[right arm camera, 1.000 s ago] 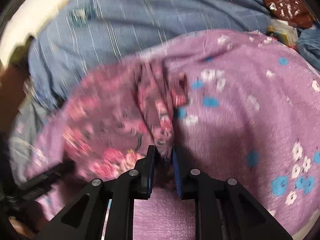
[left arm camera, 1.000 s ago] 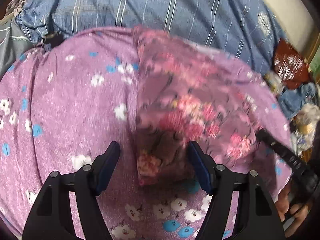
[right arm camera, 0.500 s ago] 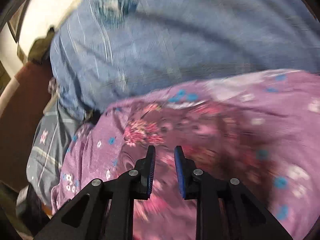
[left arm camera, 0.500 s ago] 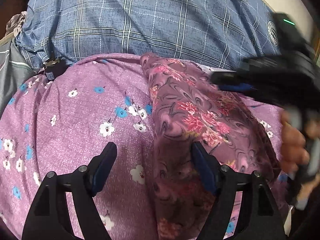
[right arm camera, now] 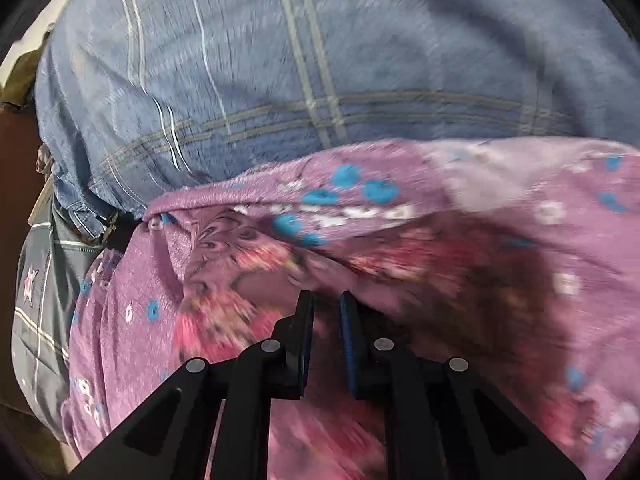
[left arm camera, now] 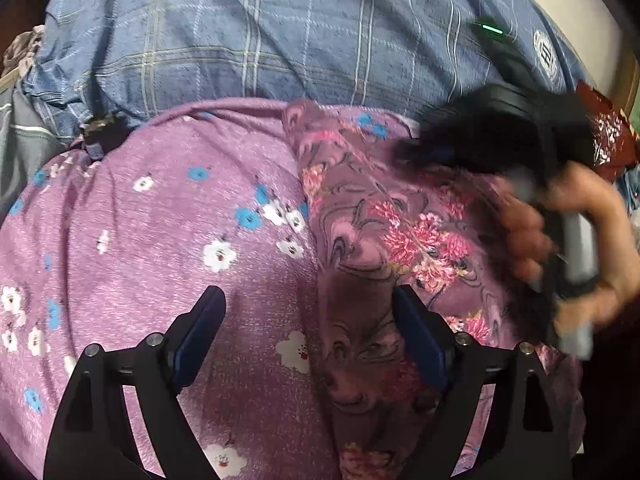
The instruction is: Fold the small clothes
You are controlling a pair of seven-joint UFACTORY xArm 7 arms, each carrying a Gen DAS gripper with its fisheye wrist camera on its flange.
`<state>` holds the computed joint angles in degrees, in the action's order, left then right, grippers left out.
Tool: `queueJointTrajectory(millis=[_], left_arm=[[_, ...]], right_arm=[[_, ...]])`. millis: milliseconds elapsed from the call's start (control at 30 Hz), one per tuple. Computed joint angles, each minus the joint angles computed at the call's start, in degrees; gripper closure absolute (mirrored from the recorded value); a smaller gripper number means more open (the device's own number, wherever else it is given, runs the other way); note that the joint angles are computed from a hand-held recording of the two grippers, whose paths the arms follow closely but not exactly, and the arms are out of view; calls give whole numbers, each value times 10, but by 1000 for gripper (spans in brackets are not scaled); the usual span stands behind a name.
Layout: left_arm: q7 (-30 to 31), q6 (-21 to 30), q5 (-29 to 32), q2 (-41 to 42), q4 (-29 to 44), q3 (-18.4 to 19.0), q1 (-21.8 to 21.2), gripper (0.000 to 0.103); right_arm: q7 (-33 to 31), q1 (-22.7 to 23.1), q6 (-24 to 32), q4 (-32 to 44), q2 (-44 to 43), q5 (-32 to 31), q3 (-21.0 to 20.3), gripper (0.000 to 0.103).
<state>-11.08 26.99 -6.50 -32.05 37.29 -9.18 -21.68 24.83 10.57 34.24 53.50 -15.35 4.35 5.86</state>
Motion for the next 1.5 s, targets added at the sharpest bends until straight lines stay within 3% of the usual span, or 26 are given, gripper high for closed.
queueJointTrajectory(millis=[133,333,400,500,600,767,900,1000,1167,1267,1433,1500], left_arm=[[-35,-9,47,-33,-13,-39,32,17],[-70,2,107,-23,-17,-74,51,12],[-74,-3,115,-21,-19,-70,46,11],[-69,1,97,-30,-25,-46,26,11],[-69,-13,87,-43,-34,-36,22,11],[-84,-44,81,-39,-33,-38,30,11],[-104,-23,119,-11,-13,-71,63,10],[-129,-29,158,3,-13,-94,83,0],[-109,0,127,9,1,-45,46,0],[-128,1,127,-8,-3,-51,58,0],[-150,-4,159,-26,-10,-68,88,0],[-142,10,168,-13,-4,-69,89,0]], right_arm=[[23,-13,26,-78,-134,-33,9,83],[60,-20,127,-187,-318,-55,41,84],[67,-11,153,-222,-355,-53,47,85],[84,-6,147,-256,-396,-62,65,85],[79,-6,180,-206,-353,-60,55,82],[78,-25,111,-145,-266,-67,45,81],[86,-42,73,-101,-171,-88,52,81],[86,-37,74,-83,-107,-84,38,71],[81,-25,116,-30,-79,-92,33,69],[56,-8,102,-2,-60,-98,38,68],[-24,41,73,51,14,-27,24,77],[-23,44,71,73,53,-38,33,85]])
